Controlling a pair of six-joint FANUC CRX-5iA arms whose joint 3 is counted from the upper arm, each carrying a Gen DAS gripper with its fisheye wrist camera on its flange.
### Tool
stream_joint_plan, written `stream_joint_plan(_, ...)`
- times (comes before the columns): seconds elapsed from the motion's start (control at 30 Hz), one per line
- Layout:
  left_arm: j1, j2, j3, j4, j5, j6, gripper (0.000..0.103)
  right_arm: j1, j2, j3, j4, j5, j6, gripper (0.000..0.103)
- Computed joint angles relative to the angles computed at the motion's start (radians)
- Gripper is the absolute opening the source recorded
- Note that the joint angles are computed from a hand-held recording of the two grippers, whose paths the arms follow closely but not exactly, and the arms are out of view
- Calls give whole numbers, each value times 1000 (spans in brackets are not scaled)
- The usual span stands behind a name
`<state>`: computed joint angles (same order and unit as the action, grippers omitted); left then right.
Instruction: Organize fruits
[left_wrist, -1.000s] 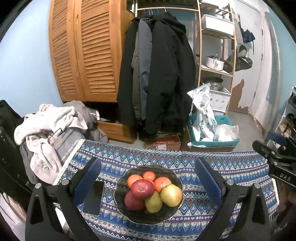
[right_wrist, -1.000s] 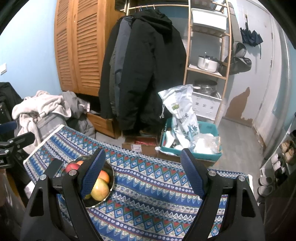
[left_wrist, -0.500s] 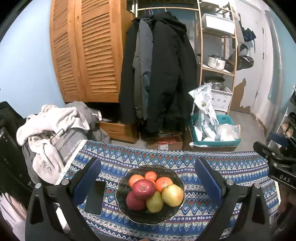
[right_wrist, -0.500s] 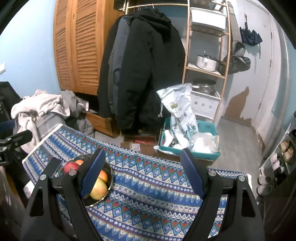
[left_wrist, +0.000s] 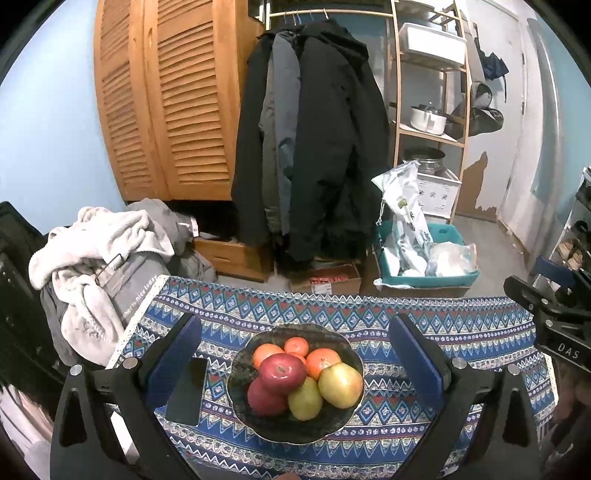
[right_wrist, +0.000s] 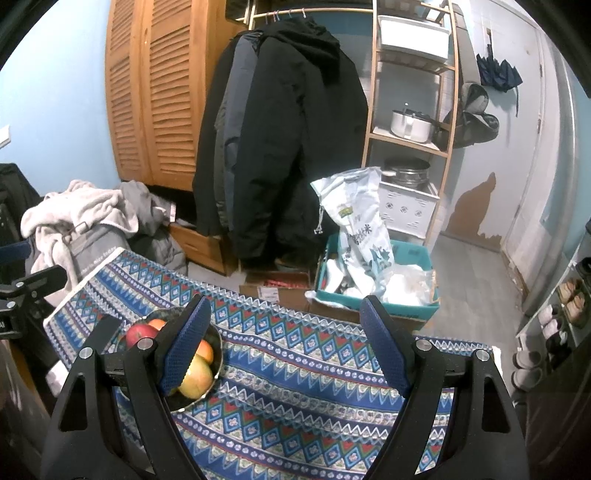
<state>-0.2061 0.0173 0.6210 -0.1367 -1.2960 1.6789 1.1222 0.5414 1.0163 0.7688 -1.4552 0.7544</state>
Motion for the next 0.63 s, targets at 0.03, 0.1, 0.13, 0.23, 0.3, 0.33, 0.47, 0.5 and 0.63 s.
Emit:
stream_joint_plan(0.03, 0, 0, 1, -1, -1, 0, 102, 0, 0, 1, 0, 0, 1, 82)
stream_joint_plan(0.1, 1, 0, 0, 2, 0, -2, 102, 0, 0, 0, 1, 0, 0, 82)
stream_joint_plan(0.13, 3, 0, 0, 4, 0, -6, 102, 0, -2, -3, 1, 2, -1, 82)
stream_joint_plan(0.23, 0, 0, 2, -1, -1, -3, 102, 0, -3, -6, 2, 3, -3, 82)
stream_joint_plan(0.3, 0, 0, 1, 0, -2, -3, 102, -2, -3, -5, 2, 3, -3, 82)
stream_joint_plan(0.33, 5, 2, 3, 6, -7, -3, 102, -3, -3, -6, 2, 4, -3, 82)
stream_joint_plan(0.47, 11, 2, -2, 21, -5, -3, 102, -2, -5, -8, 2, 3, -2, 82)
stream_joint_plan(0.5, 9, 2, -3, 18, -5, -2, 102, -2, -5, -10, 3, 4, -4, 82)
stream_joint_plan(0.63, 0, 2, -1, 6, -1, -4, 102, -3, -7, -13, 2, 6, -5, 82)
